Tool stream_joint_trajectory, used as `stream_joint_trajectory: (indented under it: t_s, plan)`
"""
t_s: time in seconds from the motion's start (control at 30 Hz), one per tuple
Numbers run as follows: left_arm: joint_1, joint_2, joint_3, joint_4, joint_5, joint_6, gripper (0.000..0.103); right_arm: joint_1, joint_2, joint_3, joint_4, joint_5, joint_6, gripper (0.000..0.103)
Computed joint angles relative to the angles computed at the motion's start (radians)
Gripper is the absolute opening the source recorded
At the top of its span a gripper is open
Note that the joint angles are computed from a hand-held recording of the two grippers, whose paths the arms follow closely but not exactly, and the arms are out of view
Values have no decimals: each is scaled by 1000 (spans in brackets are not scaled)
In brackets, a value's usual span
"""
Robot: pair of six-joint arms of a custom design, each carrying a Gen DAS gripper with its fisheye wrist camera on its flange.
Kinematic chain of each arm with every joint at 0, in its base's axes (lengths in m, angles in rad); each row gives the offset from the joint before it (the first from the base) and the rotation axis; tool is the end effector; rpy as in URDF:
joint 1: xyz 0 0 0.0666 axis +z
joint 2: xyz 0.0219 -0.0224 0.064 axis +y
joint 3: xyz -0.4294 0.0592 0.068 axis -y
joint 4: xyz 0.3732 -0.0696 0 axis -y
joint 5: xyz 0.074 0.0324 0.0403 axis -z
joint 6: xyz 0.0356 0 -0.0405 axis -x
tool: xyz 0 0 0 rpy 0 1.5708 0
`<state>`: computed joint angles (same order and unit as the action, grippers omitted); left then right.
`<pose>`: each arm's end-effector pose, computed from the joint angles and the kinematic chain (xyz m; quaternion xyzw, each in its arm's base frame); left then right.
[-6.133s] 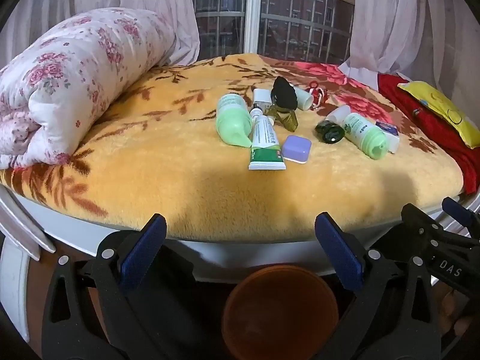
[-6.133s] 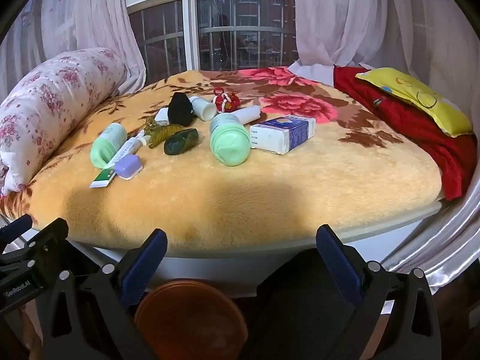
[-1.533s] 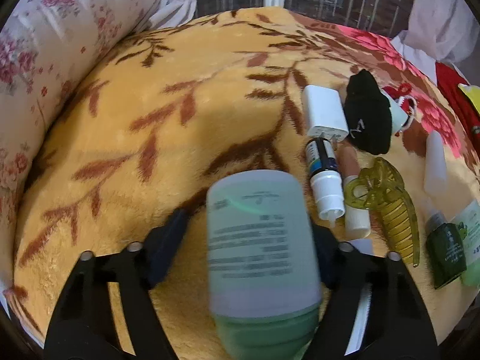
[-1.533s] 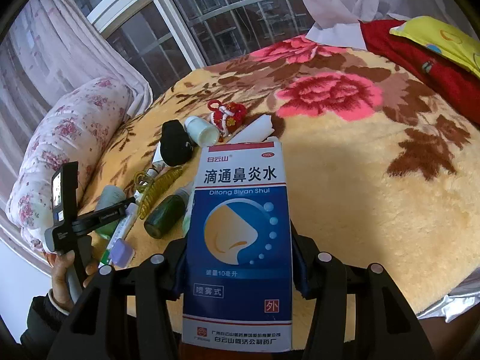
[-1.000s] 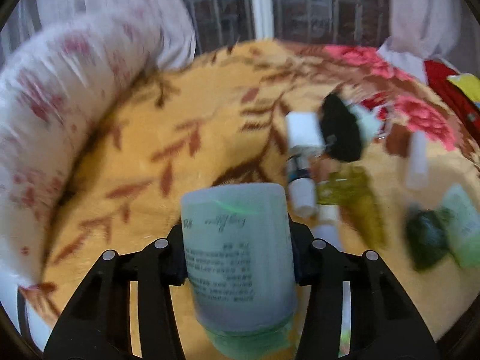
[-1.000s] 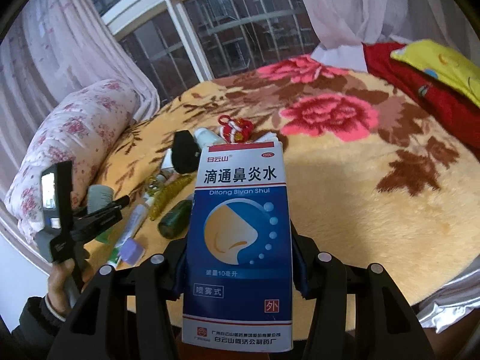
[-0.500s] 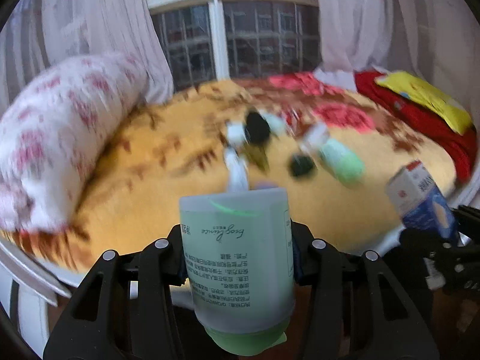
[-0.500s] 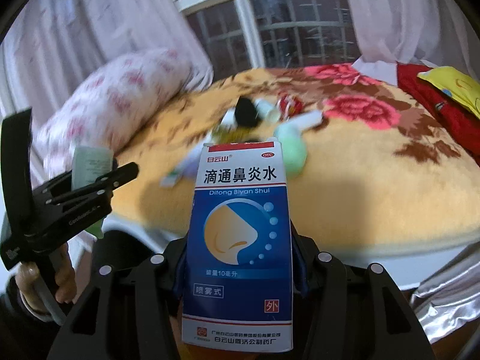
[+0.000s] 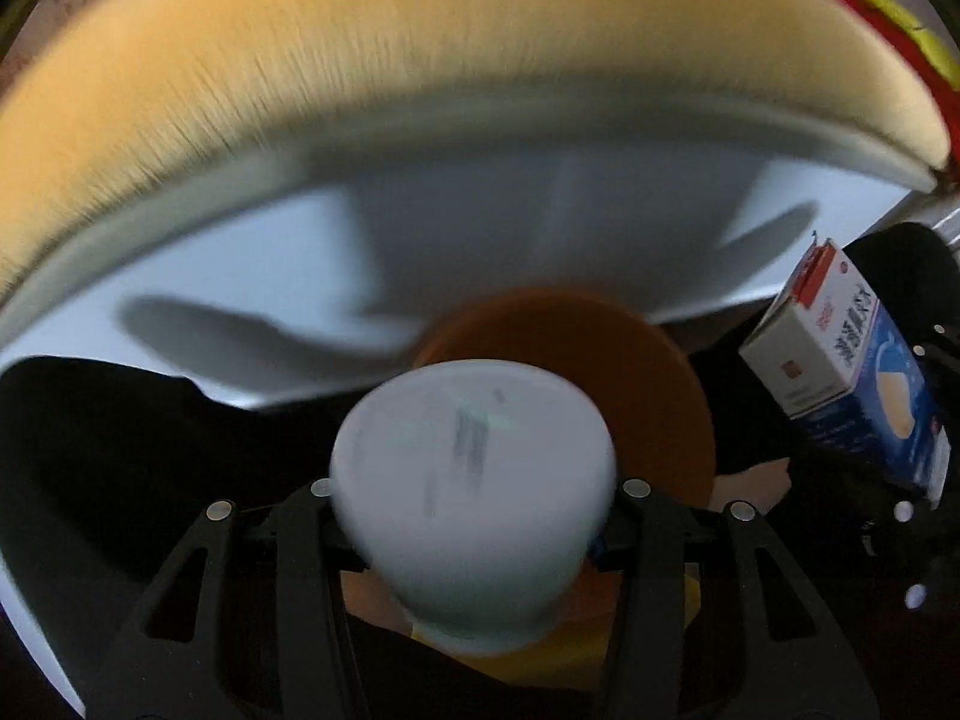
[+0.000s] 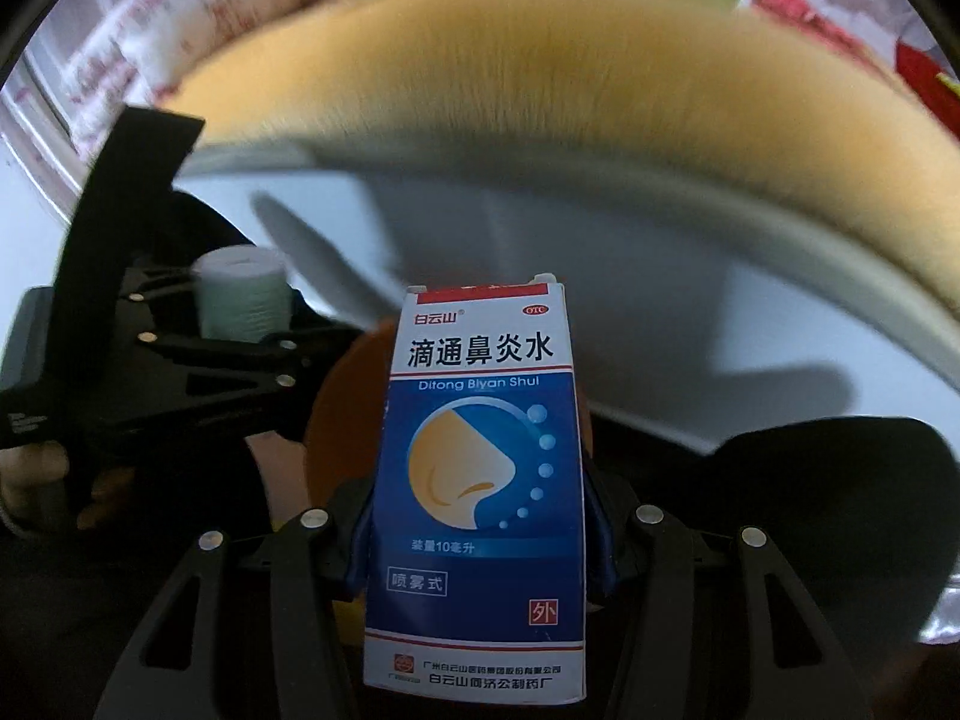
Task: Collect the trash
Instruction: 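Lower both tools over the orange bin and release the box and bottle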
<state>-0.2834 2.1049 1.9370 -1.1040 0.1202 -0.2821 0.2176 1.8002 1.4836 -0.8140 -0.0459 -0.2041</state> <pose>0.6698 -0.1999 0.2987 0.2840 0.9454 -0.0595 0.1486 0.5728 0.1279 0.3179 -0.0116 0.9756 0.0676 0.2087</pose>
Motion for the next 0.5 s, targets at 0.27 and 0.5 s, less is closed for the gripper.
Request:
stream_joint_trajectory:
  t_s: [0.27,0.5]
  plan:
    - [-4,82,81,-74,-91,-23,62,5,121,96,-93,40,51,68]
    - [-4,47,31,-33,-82,-21,67,-12,51,43,-59,17,29,68]
